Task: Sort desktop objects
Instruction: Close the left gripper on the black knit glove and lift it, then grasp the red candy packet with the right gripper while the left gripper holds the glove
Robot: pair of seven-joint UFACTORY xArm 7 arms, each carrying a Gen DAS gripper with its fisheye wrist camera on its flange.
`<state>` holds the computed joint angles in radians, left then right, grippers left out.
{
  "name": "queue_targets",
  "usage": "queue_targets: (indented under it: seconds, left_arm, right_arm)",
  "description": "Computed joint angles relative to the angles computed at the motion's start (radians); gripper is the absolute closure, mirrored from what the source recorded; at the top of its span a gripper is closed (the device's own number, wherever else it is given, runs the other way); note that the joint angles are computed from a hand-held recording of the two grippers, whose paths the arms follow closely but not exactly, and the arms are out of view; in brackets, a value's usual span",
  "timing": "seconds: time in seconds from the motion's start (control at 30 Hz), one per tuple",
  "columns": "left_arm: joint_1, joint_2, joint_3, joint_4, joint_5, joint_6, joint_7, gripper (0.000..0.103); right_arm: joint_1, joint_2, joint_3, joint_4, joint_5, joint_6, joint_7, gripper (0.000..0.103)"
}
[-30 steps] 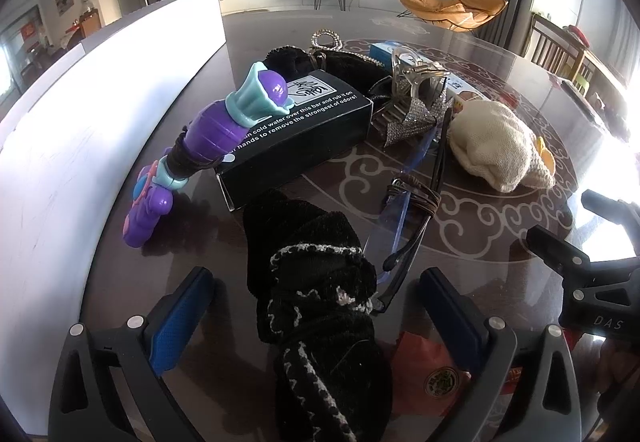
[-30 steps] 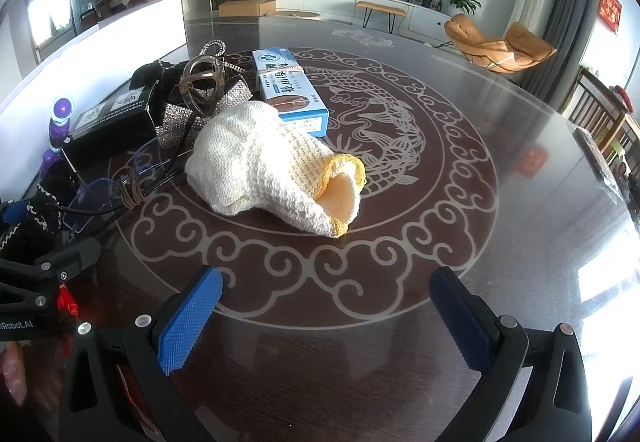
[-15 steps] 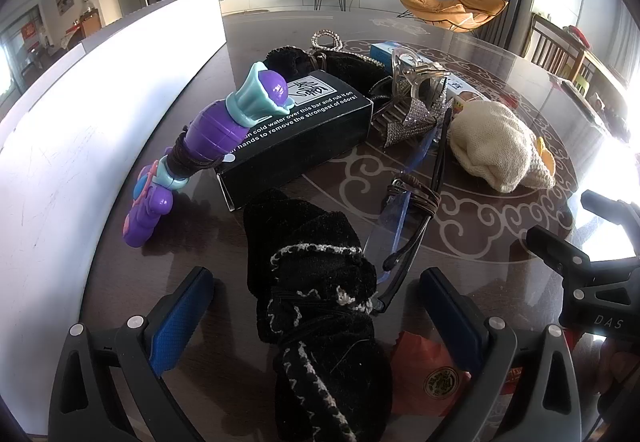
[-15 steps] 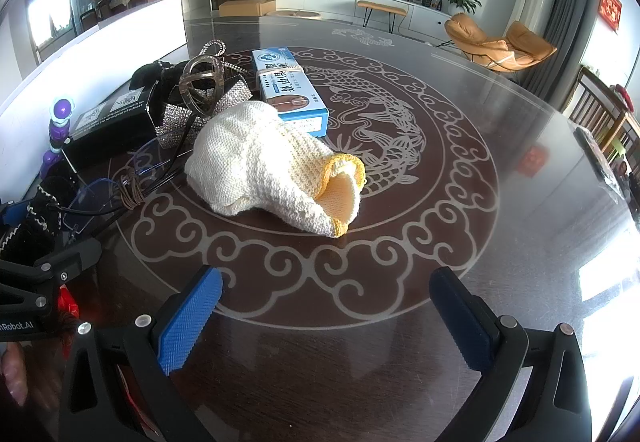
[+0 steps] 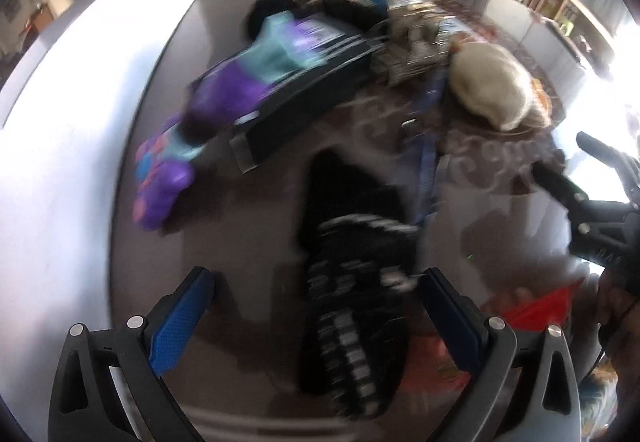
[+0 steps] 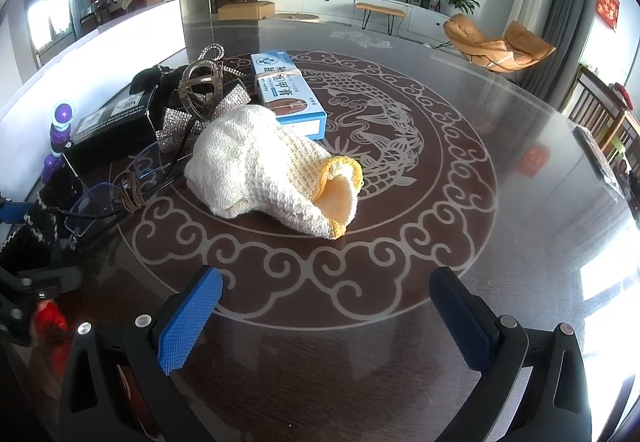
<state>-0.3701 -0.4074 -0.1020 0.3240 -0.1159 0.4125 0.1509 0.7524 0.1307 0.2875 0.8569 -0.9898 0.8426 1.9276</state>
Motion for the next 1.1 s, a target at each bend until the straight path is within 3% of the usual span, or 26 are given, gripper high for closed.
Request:
queue_targets:
  seconds: [0.13, 0.3, 0.4, 0.53, 0.6, 0.63, 0.7, 0.73, 0.77, 0.83, 0.9, 0.93, 1.03, 1.1]
  left_arm:
    - [0.036, -0.031, 0.039, -0.014, 0.004, 0.007, 0.026, 0.0]
    - [-0.059, -0.132, 0.141, -0.041, -0.147, -0.025, 0.151, 0.0]
    - [-0.064, -0.135, 0.099, -0.033, -0.147, -0.051, 0.153, 0.0]
    - [-0.019, -0.032, 0.01, -0.006, -0.051, -0.085, 0.114, 0.0]
    - [-0.014, 0.034, 0.01, 0.007, -0.036, -0.106, 0.108, 0.0]
    - [-0.025, 0.059, 0.023, 0.018, -0.049, -0.107, 0.113, 0.003]
    - [-0.037, 0.055, 0.039, 0.006, -0.082, -0.161, 0.115, 0.03]
    - [-0.048, 0.044, 0.052, 0.005, -0.095, -0.17, 0.125, 0.062]
    - [-0.017, 0.041, 0.026, 0.009, -0.067, -0.166, 0.094, 0.069]
    - [-0.031, 0.038, 0.056, 0.015, -0.087, -0.151, 0.101, 0.069]
    - [-0.014, 0.027, 0.045, -0.005, -0.076, -0.177, 0.085, 0.069]
    - [-0.006, 0.023, 0.047, -0.007, -0.073, -0.175, 0.075, 0.069]
    - [-0.029, 0.017, 0.122, -0.005, -0.125, -0.159, 0.112, 0.069]
    - [-0.068, 0.031, 0.175, 0.007, -0.196, -0.165, 0.16, 0.069]
  right_arm:
    - [0.001, -0.005, 0.0, -0.004, -0.008, -0.004, 0.009, 0.0]
    - [-0.002, -0.008, 0.002, -0.006, -0.008, -0.006, 0.008, 0.0]
    - [-0.002, -0.008, 0.003, -0.006, -0.008, -0.006, 0.008, 0.0]
    - [-0.003, -0.007, 0.003, -0.005, -0.005, -0.006, 0.008, 0.0]
    - [-0.002, -0.007, 0.003, -0.005, -0.006, -0.006, 0.008, 0.0]
    - [-0.002, -0.007, 0.003, -0.005, -0.006, -0.006, 0.008, 0.0]
    - [-0.003, -0.006, 0.002, -0.005, -0.008, -0.006, 0.01, 0.0]
    - [-0.003, -0.006, 0.002, -0.005, -0.008, -0.007, 0.01, 0.0]
    - [-0.003, -0.006, 0.002, -0.005, -0.008, -0.007, 0.01, 0.0]
    - [-0.004, -0.007, 0.002, -0.007, -0.006, -0.012, 0.006, 0.0]
    - [-0.007, -0.018, 0.0, -0.021, -0.026, -0.037, 0.019, 0.0]
    - [-0.047, -0.032, 0.038, -0.039, -0.072, -0.062, 0.056, 0.0]
    - [-0.024, -0.126, 0.009, -0.125, -0.326, -0.217, 0.193, 0.0]
    - [-0.047, -0.136, 0.026, -0.104, -0.424, -0.368, 0.093, 0.0]
